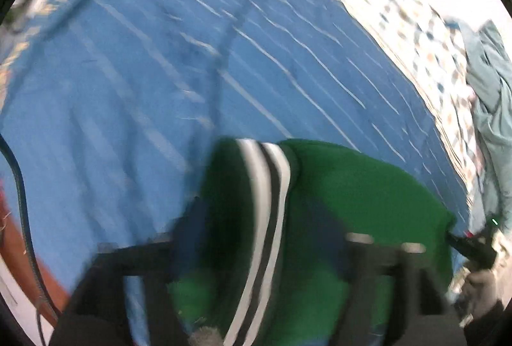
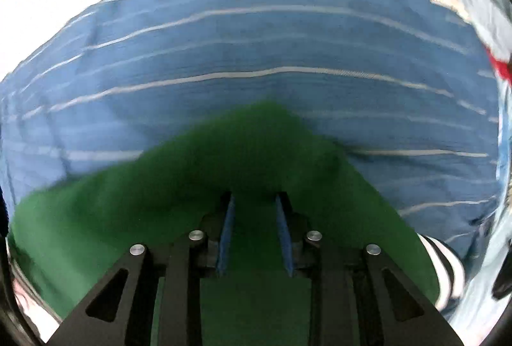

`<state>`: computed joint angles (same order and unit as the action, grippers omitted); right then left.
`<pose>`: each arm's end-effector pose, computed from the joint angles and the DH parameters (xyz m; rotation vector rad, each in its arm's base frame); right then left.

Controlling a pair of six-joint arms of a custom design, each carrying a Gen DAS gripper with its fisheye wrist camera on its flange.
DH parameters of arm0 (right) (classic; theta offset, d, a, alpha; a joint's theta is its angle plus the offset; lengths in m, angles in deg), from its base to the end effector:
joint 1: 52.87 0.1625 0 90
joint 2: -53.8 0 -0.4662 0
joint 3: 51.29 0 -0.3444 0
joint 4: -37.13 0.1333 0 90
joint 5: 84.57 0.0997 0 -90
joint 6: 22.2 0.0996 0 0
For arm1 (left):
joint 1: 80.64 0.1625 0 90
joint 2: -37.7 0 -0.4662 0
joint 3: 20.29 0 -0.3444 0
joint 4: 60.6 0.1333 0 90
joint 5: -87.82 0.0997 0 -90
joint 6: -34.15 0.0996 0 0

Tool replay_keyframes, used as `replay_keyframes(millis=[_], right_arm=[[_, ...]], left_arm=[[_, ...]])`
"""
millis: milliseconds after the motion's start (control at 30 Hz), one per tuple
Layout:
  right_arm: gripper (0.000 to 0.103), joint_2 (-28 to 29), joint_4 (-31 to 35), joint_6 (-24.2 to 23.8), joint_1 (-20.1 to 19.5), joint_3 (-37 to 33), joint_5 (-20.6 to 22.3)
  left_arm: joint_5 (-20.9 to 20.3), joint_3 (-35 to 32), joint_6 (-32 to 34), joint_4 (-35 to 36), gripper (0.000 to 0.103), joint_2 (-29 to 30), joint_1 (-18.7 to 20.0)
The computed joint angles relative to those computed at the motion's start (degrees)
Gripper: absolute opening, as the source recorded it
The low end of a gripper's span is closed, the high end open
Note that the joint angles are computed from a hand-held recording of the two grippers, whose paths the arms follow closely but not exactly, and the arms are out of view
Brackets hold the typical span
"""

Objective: Fold large clothes

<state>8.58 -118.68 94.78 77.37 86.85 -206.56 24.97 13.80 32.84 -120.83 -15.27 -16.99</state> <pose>0.2947 -0.2236 0.0288 -1.4241 -2.0785 0.5867 -0.1451 -0.6957 0.5403 0.6307 2.5603 0.0918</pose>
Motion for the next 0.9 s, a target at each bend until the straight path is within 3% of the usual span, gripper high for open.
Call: replay_keyframes(millis=[100, 200, 300, 367, 433, 533, 600, 667, 733, 800, 900], right_arm=[[0.036, -0.43, 5.74, 2.34, 5.45, -4.77, -0.34], [0.040, 1.50, 4.37, 4.81, 9.82, -7.69, -0.20], [0.040, 4.58, 0.97, 6.79, 12.62, -9.86, 0.52], [0.040, 6.96, -2.71, 6.58, 12.79, -10.44, 0.88], [0.040, 9.32, -5.58, 6.96, 13.18, -11.37, 2.00], [0.040, 11.92, -9.27, 6.17, 12.08, -12.21, 3.53], [0.040, 13.65, -14.10, 4.86, 11.06, -12.24, 4.11], [0.040, 13.77, -14.28, 3.91, 11.00, -13.05, 4.46], [0.040, 13.68, -11.81, -0.26, 10.10, -15.23, 5.19], [0.040, 13.38, -6.50, -3.85, 9.77, -18.21, 5.00], [0.040, 13.49, -3.57, -6.34, 9.71, -20.67, 4.42]], left_arm=[[-0.20, -2.33, -4.36, 2.56, 0.086, -2.36, 1.35], [-3.58, 6.84, -14.35, 1.59, 0.085, -8.84, 3.31], [-13.06, 17.39, -24.33, -0.84, 0.085, -15.71, 6.19], [-20.82, 26.96, -29.79, -6.78, 0.085, -20.28, 9.74], [-25.12, 36.91, -33.57, -16.25, 0.085, -23.67, 12.47], [-23.80, 43.54, -33.23, -26.18, 0.084, -24.30, 12.88], [-17.57, 45.67, -31.24, -32.30, 0.083, -24.11, 10.51], [-13.07, 46.60, -29.62, -35.65, 0.049, -23.75, 8.58], [-10.73, 45.77, -27.12, -37.98, 0.034, -22.57, 7.01], [-10.54, 43.49, -24.37, -39.01, 0.026, -21.18, 6.15], [-11.96, 36.39, -18.10, -37.83, 0.020, -18.05, 6.10]])
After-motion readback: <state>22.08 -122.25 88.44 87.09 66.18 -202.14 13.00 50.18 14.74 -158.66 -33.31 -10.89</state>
